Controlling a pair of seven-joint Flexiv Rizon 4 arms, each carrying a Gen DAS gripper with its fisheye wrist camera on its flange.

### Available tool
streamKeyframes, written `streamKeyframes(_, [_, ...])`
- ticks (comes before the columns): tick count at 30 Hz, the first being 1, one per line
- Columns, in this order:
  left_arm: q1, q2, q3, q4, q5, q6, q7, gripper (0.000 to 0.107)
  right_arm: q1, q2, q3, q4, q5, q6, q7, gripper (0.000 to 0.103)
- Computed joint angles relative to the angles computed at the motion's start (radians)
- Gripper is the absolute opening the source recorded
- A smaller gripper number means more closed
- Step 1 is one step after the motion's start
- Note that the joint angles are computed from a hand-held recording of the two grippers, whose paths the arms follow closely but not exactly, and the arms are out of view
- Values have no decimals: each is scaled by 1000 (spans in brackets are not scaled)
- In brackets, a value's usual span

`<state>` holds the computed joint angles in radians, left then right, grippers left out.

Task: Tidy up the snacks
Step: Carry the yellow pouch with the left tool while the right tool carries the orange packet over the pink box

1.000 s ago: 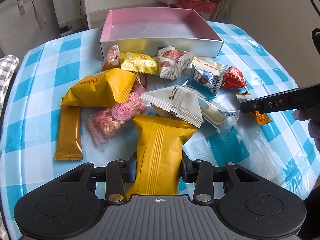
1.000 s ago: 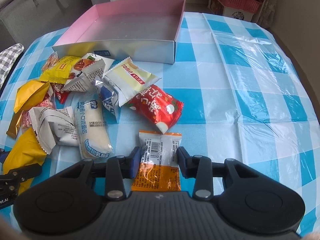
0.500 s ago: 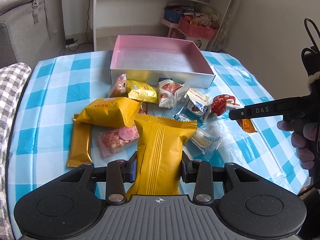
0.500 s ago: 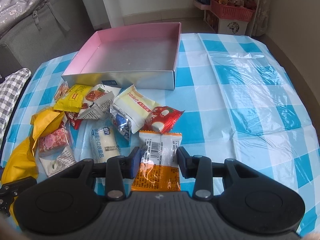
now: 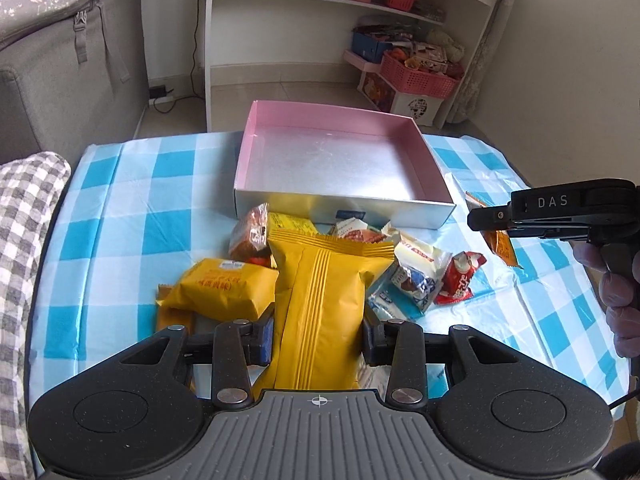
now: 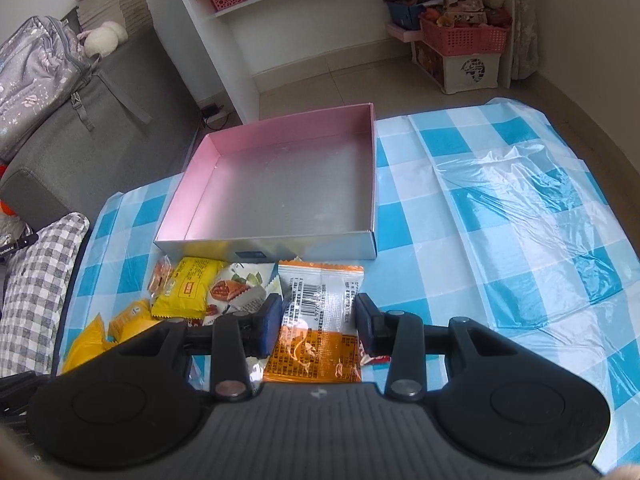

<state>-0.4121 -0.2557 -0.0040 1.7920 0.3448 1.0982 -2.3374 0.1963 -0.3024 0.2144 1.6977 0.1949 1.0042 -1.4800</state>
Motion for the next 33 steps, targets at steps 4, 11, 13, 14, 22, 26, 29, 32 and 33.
streamKeyframes(4, [12, -62, 4, -92, -5, -22, 33, 37, -8, -63, 7, -90, 35, -35, 8, 36])
streamKeyframes(11, [-2, -217, 54, -306, 8, -92, 75, 37, -53, -168, 57, -206, 159, -9, -52, 36])
streamKeyframes(13, [-5, -260, 71, -354, 11, -92, 78, 37, -55, -186, 60, -220, 170, 13, -60, 36])
streamKeyframes(14, [-6, -282, 79, -377, 11, -89, 80, 37, -58, -197, 64, -229, 176, 22, -64, 36])
streamKeyframes(22, [-32, -424, 164, -530, 44, -83, 52, 37, -67, -259, 86, -287, 190, 51, -86, 36])
streamKeyframes(26, [-46, -466, 208, -570, 74, -68, 20, 37, -64, -279, 85, -296, 181, 63, -76, 36])
streamKeyframes(29, [-56, -488, 230, -589, 95, -81, 4, 37, -60, -288, 83, -294, 165, 77, -71, 36])
streamKeyframes(32, [-43, -488, 209, -578, 83, -87, 27, 37, -57, -293, 81, -291, 147, 79, -62, 36])
streamKeyframes(33, [-37, -485, 200, -570, 73, -87, 35, 37, -57, -293, 80, -289, 141, 80, -59, 36])
